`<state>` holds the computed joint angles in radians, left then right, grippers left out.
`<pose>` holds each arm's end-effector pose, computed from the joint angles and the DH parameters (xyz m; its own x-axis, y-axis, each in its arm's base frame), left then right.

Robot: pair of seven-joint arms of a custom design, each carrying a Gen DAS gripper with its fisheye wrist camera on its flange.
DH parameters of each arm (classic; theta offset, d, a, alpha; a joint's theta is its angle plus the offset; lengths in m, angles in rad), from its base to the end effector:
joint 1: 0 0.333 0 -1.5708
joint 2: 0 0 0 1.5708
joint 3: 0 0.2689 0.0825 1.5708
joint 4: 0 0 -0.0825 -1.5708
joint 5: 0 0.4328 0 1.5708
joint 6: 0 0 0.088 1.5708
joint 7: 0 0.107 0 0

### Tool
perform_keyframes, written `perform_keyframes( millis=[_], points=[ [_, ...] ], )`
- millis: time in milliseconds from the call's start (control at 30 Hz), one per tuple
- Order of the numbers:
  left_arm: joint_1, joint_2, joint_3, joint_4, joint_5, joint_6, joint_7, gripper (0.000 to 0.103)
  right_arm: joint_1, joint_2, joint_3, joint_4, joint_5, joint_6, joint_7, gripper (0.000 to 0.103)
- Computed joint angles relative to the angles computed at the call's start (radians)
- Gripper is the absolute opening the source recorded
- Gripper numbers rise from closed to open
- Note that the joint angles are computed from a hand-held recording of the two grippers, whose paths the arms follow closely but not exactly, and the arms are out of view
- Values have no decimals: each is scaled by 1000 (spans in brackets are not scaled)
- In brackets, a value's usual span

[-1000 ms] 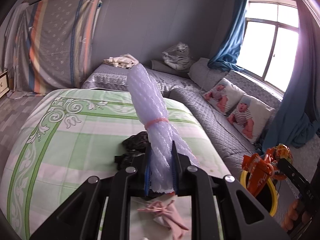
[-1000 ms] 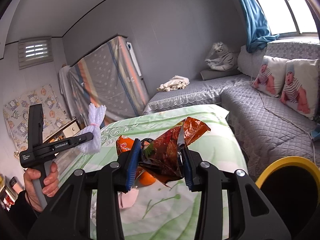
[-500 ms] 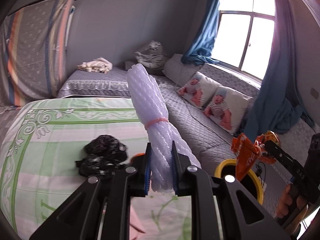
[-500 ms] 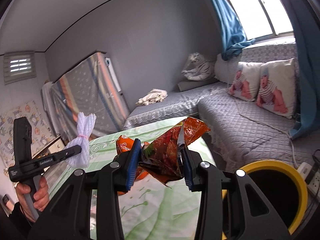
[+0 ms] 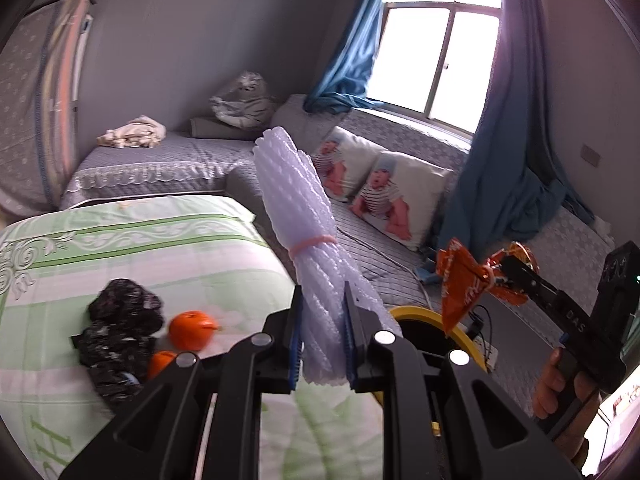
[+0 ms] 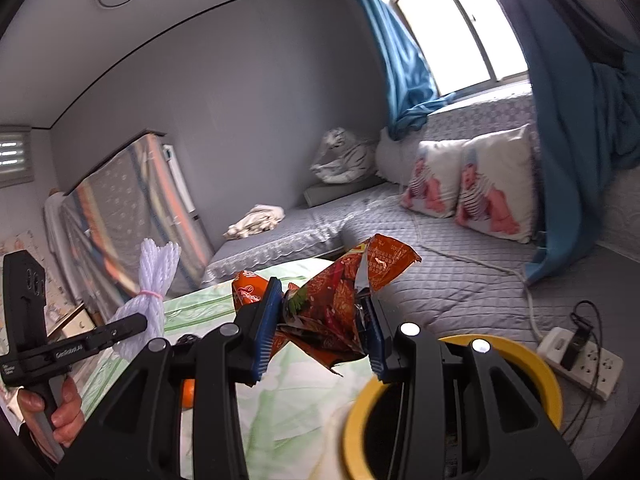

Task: Collect trash
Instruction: 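Carry the mesh sleeve and chip bag with both tools over the yellow bin, then open both tools to drop the mesh sleeve and chip bag into the bin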

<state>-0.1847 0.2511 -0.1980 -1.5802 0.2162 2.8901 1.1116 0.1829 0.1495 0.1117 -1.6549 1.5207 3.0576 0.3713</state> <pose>0.6702 -0.2662 0.5679 -0.1994 -0.9504 0.2388 -0.5286 -0.1009 -0.8429 0.6684 0.1161 0.5434 0.2749 -0.8989 -0.3410 -0.3331 0.2437 -0.9109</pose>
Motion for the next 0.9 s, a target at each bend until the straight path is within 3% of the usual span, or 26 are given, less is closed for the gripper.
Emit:
perform_keyframes(
  millis=[300, 600, 767, 900],
  points=[
    [-20, 165, -70, 195, -88, -64, 147, 16, -27, 3, -18, -21, -47, 42, 83, 37],
    [-62, 304, -97, 361, -151, -130, 251, 16, -57, 17, -14, -47, -140, 108, 193, 37],
    [-89, 384, -103, 455, -172, -182, 287, 16, -45, 34, -43, -83, -358, 158, 409, 37],
    [-106, 436, -103, 517, -189, -224, 312, 16, -7, 53, -110, -105, -552, 148, 619, 37]
  ],
)
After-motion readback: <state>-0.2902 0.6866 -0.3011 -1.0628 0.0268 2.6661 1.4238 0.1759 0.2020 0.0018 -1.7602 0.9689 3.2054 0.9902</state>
